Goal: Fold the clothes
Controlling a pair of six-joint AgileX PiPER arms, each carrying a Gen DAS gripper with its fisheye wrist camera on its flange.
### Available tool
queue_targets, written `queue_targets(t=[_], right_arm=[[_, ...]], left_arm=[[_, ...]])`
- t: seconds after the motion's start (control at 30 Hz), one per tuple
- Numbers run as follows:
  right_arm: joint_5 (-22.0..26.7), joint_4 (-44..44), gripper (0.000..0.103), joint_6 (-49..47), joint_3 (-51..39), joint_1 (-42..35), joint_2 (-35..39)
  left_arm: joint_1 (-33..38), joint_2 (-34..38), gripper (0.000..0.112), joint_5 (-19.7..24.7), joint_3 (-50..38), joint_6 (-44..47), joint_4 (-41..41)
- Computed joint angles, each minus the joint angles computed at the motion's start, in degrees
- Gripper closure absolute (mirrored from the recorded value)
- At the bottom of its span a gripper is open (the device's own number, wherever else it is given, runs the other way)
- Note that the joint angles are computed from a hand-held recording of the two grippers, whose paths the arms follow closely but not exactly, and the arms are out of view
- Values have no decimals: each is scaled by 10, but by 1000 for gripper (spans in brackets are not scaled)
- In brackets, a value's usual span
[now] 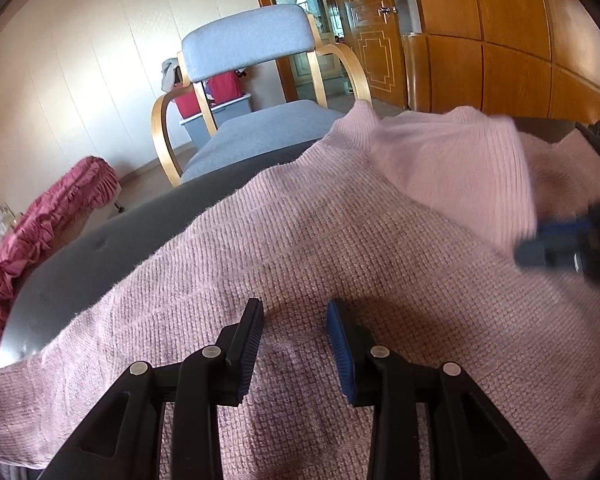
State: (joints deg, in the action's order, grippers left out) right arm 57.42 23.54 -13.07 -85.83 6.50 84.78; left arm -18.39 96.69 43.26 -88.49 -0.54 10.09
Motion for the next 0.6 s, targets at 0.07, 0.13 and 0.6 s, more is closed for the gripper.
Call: queue_targets(t=[0.07,0.13,0.6], right_arm=[[-9,15,84,-40,37,-23,-41],[-18,32,77,-79,72,-52,-80],[28,405,57,-214,217,-437,-103]], left_arm=[[22,1,79,16,-14,39,-73],[52,2,79,39,-29,89,-178],[134,155,77,197,-201,14,-525]])
